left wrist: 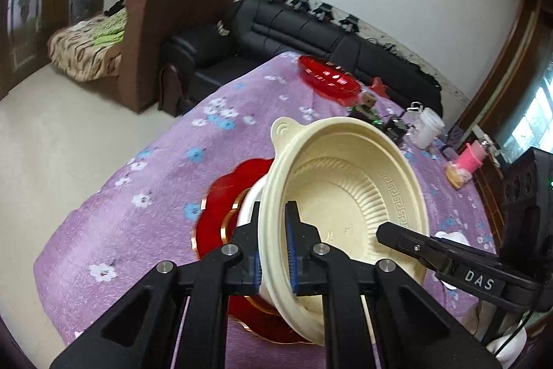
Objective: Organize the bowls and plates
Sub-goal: 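Carry the beige bowl over the red plate stack with both grippers, then lower the beige bowl onto the stack and open both grippers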
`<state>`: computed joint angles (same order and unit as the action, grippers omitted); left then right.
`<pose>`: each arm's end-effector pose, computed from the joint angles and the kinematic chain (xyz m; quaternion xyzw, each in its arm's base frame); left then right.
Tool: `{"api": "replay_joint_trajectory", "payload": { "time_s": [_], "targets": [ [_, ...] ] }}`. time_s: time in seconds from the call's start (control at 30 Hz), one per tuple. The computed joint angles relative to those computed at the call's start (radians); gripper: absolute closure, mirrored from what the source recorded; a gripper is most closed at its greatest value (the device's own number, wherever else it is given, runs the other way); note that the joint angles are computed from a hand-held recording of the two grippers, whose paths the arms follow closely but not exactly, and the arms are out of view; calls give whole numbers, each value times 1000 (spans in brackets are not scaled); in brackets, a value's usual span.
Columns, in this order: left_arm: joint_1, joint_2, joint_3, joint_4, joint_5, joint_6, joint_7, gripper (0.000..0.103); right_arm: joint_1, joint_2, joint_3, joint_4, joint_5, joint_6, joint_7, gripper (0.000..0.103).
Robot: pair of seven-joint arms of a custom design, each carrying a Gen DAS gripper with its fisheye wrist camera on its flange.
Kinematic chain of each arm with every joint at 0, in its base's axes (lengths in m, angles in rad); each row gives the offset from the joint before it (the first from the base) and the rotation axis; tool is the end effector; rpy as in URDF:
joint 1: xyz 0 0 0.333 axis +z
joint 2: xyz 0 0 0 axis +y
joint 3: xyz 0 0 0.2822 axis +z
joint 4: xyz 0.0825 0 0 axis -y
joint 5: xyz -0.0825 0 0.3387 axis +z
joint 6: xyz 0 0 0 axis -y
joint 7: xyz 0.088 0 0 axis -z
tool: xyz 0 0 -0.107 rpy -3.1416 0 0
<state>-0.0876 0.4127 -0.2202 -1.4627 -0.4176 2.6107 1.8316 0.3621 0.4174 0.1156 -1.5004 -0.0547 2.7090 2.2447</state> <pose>0.6506 -0.1678 0.5179 -0.5666 0.7181 -0.3920 0.0984 0.6043 0.2983 0.5088 -0.5889 0.7097 -0.0810 0.3781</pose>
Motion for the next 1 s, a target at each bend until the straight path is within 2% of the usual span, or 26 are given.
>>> {"api": "replay_joint_trajectory", "payload": {
  "time_s": [0.13, 0.27, 0.33, 0.37, 0.4, 0.47, 0.6, 0.73, 0.77, 0.8, 0.9, 1.0],
  "targets": [
    [-31, 31, 41, 40, 84, -34, -85, 92, 25, 49, -19, 77, -38, -52, 11, 87],
    [-24, 84, 38, 116, 109, -104, -123, 91, 18, 82, -14, 119, -24, -79, 12, 88],
    [-19, 101, 35, 140, 113, -123, -129, 86, 18, 94, -20, 135, -25, -99, 19, 89],
    [-14, 104, 31, 144, 108, -127, -127, 77, 20, 97, -23, 140, -27, -107, 26, 89],
    [-9, 104, 27, 144, 102, -128, -127, 64, 19, 103, -26, 149, -27, -122, 32, 89],
    [1, 90, 20, 122, 82, -108, -124, 48, 9, 110, -19, 154, -15, -129, 22, 89],
    [9, 67, 16, 94, 66, -76, -118, 47, 20, 130, -28, 185, -33, -149, 16, 88],
    [22, 49, 5, 76, 36, -66, -95, 45, 85, 147, -90, 228, -153, -181, 67, 86],
    [25, 43, 3, 70, 27, -62, -88, 44, 97, 150, -99, 238, -182, -191, 74, 79],
    [27, 36, 1, 60, 19, -55, -80, 44, 114, 152, -114, 245, -221, -197, 86, 68],
    [36, 17, -4, 39, -7, -44, -61, 41, 148, 157, -141, 256, -311, -207, 116, 48],
    [39, 1, -5, 19, -29, -30, -48, 39, 181, 163, -167, 270, -403, -227, 142, 43]
  ]
}}
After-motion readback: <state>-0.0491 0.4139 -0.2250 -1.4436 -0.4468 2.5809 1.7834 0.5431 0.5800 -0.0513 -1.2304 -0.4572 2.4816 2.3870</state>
